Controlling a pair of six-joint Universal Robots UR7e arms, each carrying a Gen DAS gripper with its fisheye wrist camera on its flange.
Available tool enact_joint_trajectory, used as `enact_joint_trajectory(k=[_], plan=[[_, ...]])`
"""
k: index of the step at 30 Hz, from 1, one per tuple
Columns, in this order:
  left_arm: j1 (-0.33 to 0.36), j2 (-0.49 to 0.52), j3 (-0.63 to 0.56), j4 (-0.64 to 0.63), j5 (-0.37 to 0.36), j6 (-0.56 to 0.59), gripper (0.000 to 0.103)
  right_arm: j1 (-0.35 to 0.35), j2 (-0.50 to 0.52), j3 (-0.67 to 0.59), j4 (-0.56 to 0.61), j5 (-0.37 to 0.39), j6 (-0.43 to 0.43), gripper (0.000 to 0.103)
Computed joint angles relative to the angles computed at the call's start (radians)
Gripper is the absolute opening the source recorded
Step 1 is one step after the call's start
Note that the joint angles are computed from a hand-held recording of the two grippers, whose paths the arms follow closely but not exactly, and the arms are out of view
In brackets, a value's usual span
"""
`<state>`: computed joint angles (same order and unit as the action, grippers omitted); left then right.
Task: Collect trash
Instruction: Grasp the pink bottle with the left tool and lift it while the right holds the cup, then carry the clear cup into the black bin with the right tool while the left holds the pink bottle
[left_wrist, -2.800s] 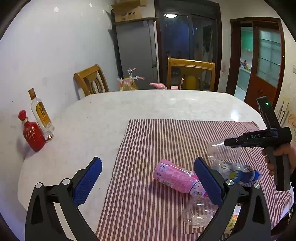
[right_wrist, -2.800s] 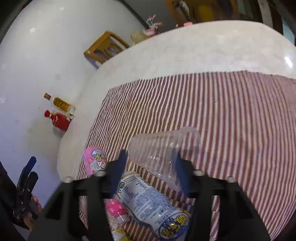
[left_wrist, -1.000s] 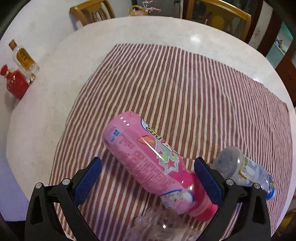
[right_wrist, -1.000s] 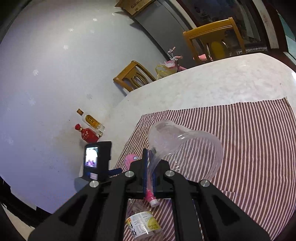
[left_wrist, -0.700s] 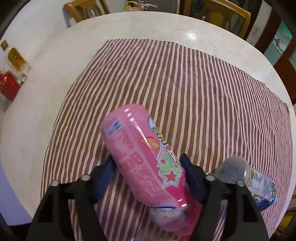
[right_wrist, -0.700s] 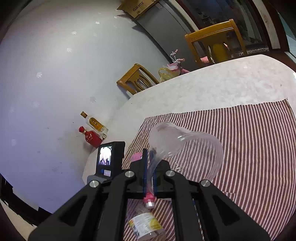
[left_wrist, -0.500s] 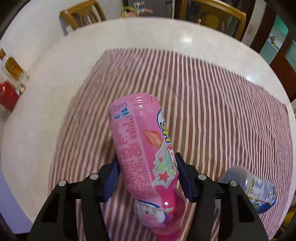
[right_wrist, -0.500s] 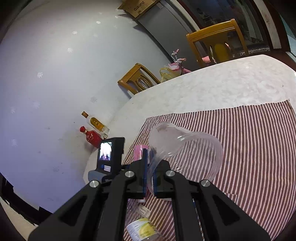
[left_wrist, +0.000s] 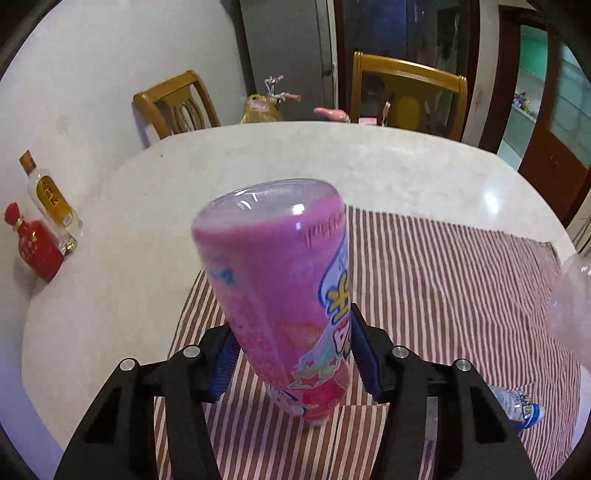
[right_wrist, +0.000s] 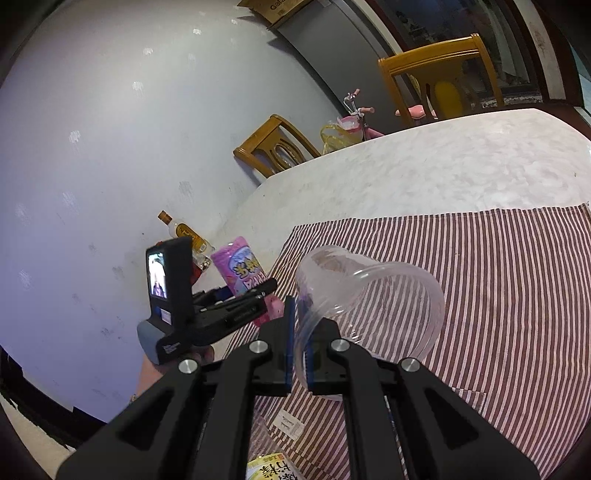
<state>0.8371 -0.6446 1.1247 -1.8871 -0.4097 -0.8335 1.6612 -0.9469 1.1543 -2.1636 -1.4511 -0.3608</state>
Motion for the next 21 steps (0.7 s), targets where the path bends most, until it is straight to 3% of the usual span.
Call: enact_joint_trajectory(k=[21], plan=[[-0.056, 0.018, -0.017, -0.34, 0.033, 0.338, 0.049, 0.021, -0.012, 0.01, -0.044, -0.033, 0.008, 0.006]])
